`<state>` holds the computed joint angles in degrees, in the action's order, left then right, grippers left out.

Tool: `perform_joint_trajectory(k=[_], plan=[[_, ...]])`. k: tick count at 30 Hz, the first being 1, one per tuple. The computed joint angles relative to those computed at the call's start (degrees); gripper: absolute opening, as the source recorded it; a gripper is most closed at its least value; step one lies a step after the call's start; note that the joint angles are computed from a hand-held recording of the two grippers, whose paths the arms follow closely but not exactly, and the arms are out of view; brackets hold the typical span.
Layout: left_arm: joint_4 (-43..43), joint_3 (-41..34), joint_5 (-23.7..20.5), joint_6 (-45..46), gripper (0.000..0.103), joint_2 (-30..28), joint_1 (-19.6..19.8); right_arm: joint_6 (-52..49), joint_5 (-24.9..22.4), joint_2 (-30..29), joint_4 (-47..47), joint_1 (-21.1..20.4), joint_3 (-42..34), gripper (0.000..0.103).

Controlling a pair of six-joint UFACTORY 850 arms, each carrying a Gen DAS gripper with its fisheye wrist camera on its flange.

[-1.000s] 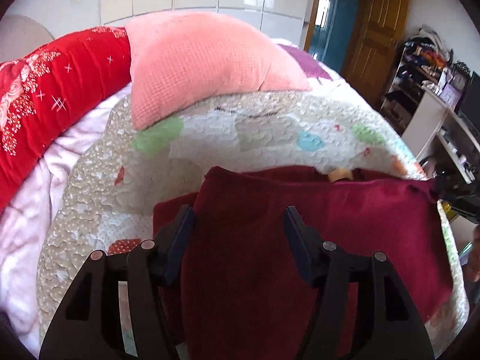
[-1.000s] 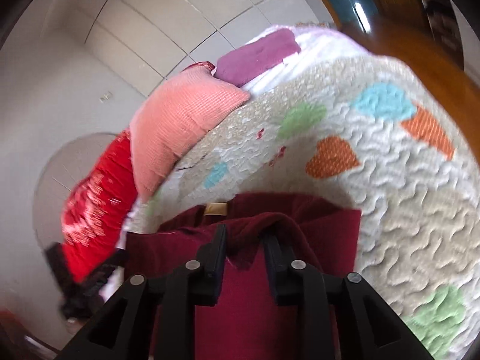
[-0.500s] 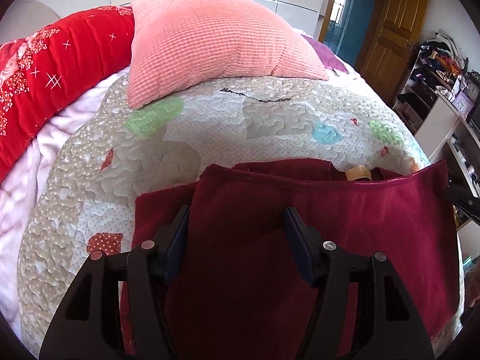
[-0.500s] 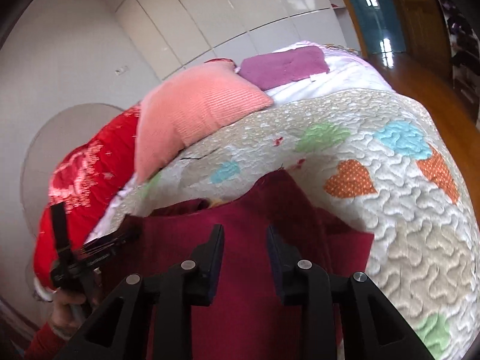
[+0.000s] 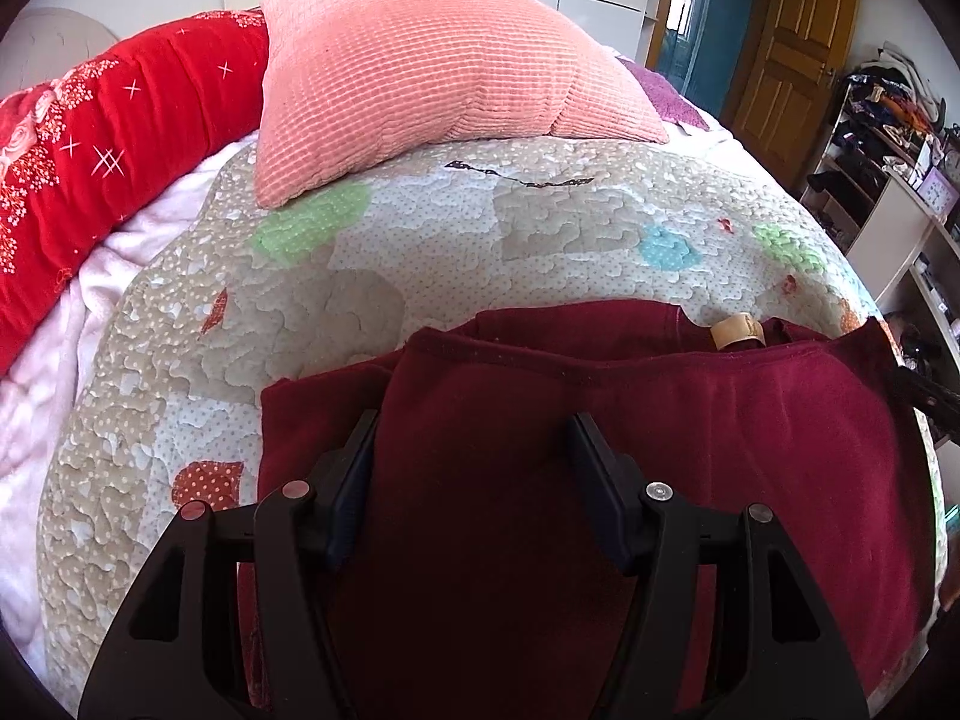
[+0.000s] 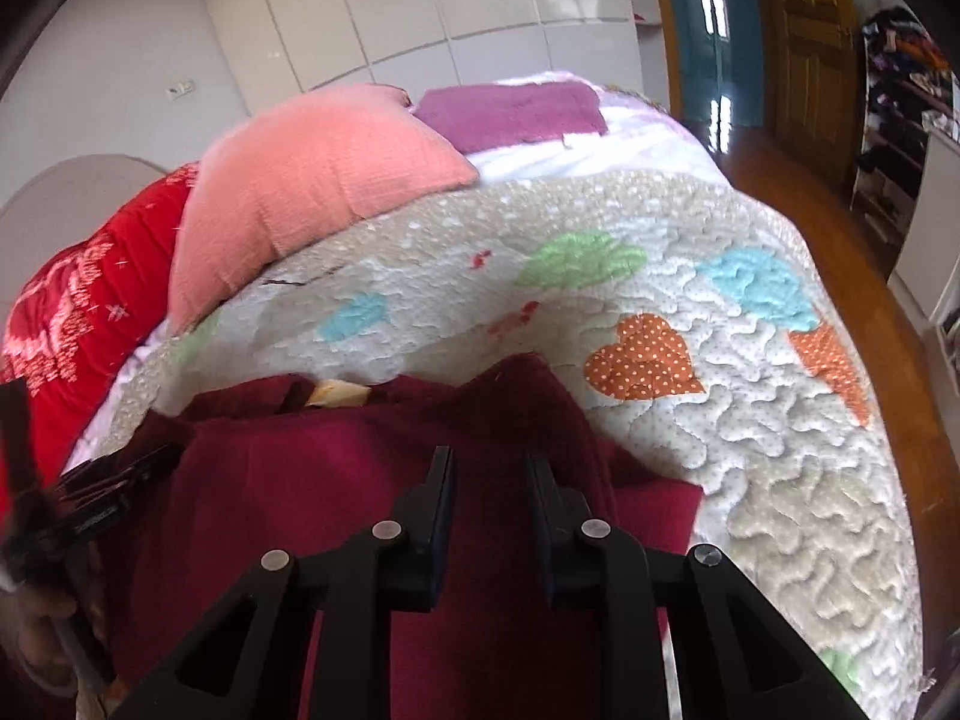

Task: Fold small clothes
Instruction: 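Lower the fold onto the sweatshirt and open both grippers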

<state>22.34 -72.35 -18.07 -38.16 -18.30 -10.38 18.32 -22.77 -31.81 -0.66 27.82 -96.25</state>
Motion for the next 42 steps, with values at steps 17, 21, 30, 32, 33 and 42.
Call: perform_joint_trajectory(k=[17,21,30,32,33,42], plan=[[13.9,8.1,-1.0,-13.5,0.061,8.1,-2.9,6.8,2.0,10.0,-7.0,2.3,16.6,0.023],[16.4,10.3,-1.3,-16.0,0.061,10.0,-3.4,8.2,1.8,12.1,-8.4,3.1,17.8,0.023],[27.1,15.8,-1.1,-27.4,0.061,15.3,-5.2,20.9,2.8,16.4,-24.1,7.8,20.8,0.036],[29.7,16.6,-2.1,-29.5,0.061,16.0,-5.7,20.7,2.6,16.3,-23.6,8.5,20.6,0.036],[30.9,17.1,-2.6,-30.5,0.061,16.4,-5.9,20.5,2.4,16.1,-23.3,8.8,20.4,0.036],[34.7,19.4,-3.5,-34.1,0.061,18.4,-5.9,20.6,1.3,14.6,-23.2,10.6,19.0,0.036]])
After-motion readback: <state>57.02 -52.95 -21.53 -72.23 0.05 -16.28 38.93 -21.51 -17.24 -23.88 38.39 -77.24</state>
